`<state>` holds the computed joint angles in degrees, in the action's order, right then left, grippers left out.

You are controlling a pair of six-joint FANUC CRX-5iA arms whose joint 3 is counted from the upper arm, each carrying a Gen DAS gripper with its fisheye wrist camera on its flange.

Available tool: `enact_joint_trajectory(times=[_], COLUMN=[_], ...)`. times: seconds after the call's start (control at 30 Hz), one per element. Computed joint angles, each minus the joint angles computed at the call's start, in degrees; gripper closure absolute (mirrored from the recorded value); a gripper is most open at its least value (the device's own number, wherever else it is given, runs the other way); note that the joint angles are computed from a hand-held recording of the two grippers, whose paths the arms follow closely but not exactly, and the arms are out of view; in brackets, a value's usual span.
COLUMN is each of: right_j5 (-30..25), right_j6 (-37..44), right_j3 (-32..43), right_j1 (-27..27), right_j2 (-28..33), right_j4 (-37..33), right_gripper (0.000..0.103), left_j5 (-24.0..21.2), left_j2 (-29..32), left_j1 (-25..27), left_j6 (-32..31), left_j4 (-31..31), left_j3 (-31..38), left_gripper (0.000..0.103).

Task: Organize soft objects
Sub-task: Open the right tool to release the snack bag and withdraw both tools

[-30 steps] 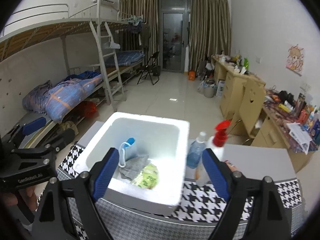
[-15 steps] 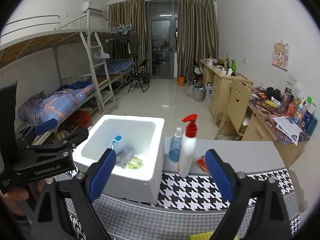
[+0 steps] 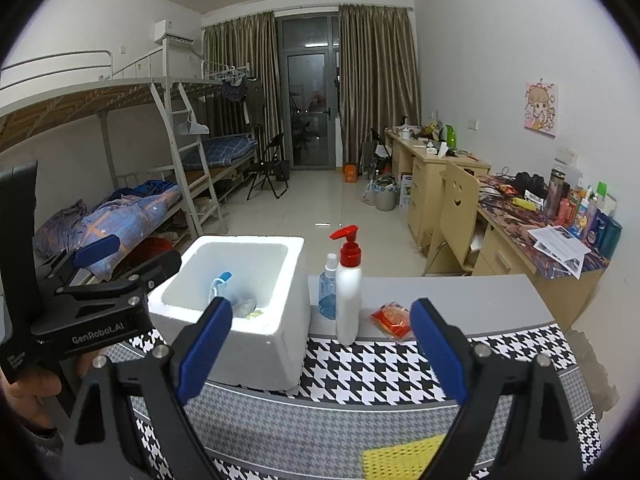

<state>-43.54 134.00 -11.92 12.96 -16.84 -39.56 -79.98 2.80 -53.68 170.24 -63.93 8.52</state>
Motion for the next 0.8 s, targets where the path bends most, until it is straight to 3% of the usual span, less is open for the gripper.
enact_joint_trajectory(times=[0.8], right_j5=[-7.41], right_j6=[12.77], right_j3=[-3.13], right_j1=[-14.24], right_j2=[-4.59], right_j4=[-13.22], right_gripper=[0.01], left_j5=[-4.01], left_j2=[3.07], left_j1=[-9.05], left_j6=[3.39], left_j4=[-4.0], left_j3=[2.45], left_gripper=[0.001])
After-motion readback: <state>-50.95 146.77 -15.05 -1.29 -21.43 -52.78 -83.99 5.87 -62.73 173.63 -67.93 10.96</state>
